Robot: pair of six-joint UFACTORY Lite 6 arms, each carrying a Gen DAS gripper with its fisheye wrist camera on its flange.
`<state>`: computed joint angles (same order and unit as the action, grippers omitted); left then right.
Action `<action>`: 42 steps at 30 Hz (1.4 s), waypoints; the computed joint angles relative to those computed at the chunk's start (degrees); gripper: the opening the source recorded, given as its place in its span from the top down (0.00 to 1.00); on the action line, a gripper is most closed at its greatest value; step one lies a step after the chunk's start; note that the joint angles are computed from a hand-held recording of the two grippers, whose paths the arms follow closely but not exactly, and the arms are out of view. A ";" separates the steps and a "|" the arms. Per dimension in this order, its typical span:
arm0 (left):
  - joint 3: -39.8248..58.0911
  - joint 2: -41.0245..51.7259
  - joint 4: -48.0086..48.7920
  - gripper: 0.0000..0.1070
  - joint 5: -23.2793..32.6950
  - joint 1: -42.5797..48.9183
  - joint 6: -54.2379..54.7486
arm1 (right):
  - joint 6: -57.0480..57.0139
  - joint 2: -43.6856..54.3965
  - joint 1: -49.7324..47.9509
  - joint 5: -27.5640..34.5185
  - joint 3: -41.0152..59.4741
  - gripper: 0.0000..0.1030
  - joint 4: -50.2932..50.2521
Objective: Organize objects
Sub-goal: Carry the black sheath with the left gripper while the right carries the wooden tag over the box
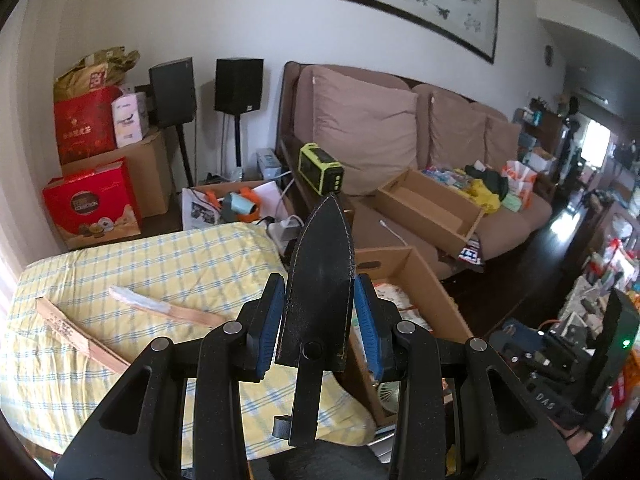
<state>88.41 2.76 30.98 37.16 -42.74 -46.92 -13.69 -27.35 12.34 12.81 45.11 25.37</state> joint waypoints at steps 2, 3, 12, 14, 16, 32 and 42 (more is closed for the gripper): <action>1.33 1.28 -0.08 0.69 0.10 -0.63 -0.06 | -1.34 -0.03 -0.41 0.08 -0.18 0.63 1.45; 1.78 1.82 -0.06 0.69 0.04 -0.93 -0.16 | -2.18 0.04 -0.68 0.22 -0.15 0.63 2.29; 7.63 8.65 -3.77 0.69 -0.62 -4.15 3.21 | -15.50 0.17 -5.74 2.61 -1.17 0.63 16.29; 8.42 9.98 -4.03 0.69 -0.75 -4.84 3.24 | -16.33 0.27 -6.46 3.17 -1.07 0.63 17.19; 9.62 11.46 -5.40 0.69 -0.74 -5.14 4.37 | -17.67 0.17 -7.34 3.56 -1.21 0.63 18.38; 16.98 23.37 -34.45 0.69 -5.91 -3.81 28.13 | -38.05 4.11 -20.72 11.76 -3.78 0.63 39.56; 22.96 32.08 -45.84 0.69 -8.90 -3.04 36.40 | -50.38 9.15 -30.03 21.40 -5.26 0.63 51.63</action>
<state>111.37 34.85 -14.86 28.26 -45.77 -10.52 -64.07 -18.20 -17.69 34.21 39.85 77.00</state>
